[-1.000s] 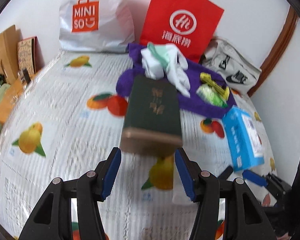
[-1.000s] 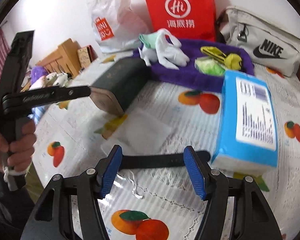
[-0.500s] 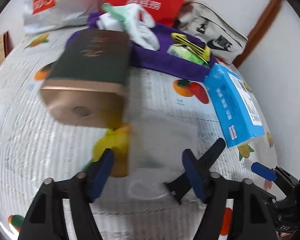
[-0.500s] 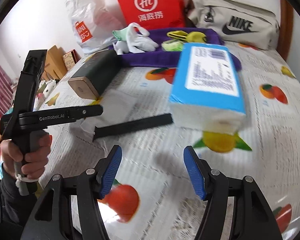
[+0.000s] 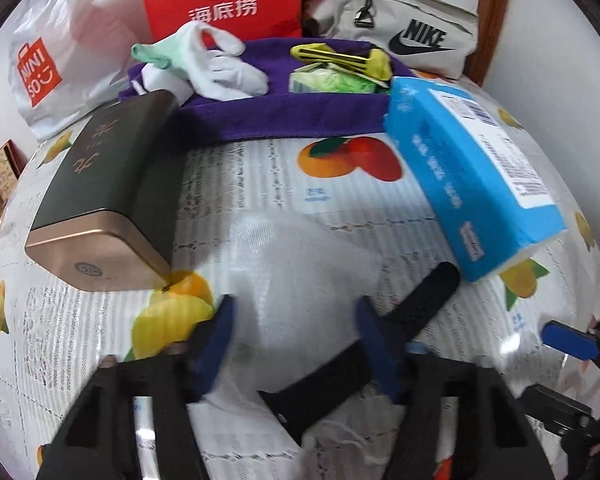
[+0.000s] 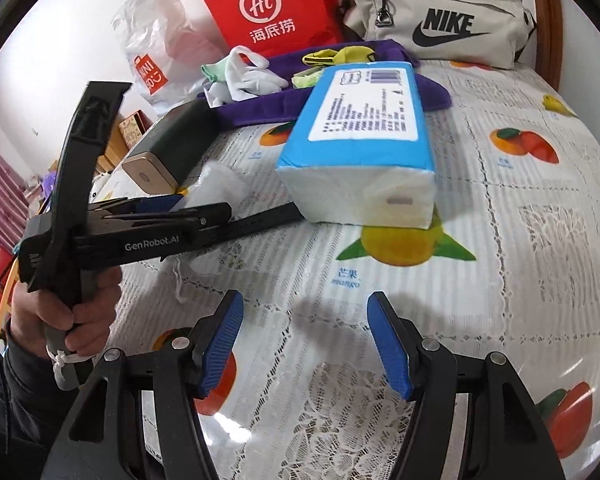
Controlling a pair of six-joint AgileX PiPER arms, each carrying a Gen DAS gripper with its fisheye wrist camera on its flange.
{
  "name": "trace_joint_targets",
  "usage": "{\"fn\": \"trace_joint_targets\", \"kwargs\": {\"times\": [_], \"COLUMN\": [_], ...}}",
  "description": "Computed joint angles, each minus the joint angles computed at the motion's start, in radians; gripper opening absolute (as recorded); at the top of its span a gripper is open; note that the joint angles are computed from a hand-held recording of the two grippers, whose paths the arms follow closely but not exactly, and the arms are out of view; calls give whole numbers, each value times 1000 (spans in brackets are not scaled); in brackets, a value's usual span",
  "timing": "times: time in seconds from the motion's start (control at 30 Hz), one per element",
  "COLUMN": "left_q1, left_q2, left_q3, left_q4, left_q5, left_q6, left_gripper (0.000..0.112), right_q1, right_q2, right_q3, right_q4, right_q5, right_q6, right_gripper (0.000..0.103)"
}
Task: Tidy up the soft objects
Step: 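Grasp the white mesh bag with the left tool while the right tool grasps the black watch strap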
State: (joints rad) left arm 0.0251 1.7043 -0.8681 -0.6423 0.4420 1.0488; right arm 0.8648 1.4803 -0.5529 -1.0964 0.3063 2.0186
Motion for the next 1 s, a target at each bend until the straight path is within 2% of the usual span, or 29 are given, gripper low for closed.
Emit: {"fn": "trace_joint_targets", "kwargs": {"times": [0.03,0.13,0.2,0.33,0.43,0.67,0.73,0.8,0.9,1.0], "left_q1": [1,8,37,147,209,362,379,394,452,497], "left_q2": [-10,-35,-42,-26,-31,-55,-55,-49,-16,10], "left_q3": [7,33,36,16,23,39,42,39,2,-30], "left_q4": [-11,-39,-63,-110,-119,-136,-138,-141,-146,-153], "left_q5": [16,49,111,314,399,444,402,365,393,403], "left_q6": [23,72,105,189,223,277,275,277,298,308], "left_gripper": [35,17,9,6,6,6,6,6,6,6], "right_q1": [-2,9,17,43,61,92,94,104,96,115], "right_q2": [4,6,3,6,15,90,128,173,230,282], "right_q3": [1,-1,-2,-13,-27,-123,-168,-224,-281,-353], "right_q4": [-7,-16,-18,-14,-4,50,95,154,200,224], "right_q5": [-4,8,13,32,41,50,54,93,96,185], "right_q6": [9,22,23,29,23,-22,-76,-138,-183,-204], "right_gripper": [64,64,64,64,64,64,64,64,64,64]}}
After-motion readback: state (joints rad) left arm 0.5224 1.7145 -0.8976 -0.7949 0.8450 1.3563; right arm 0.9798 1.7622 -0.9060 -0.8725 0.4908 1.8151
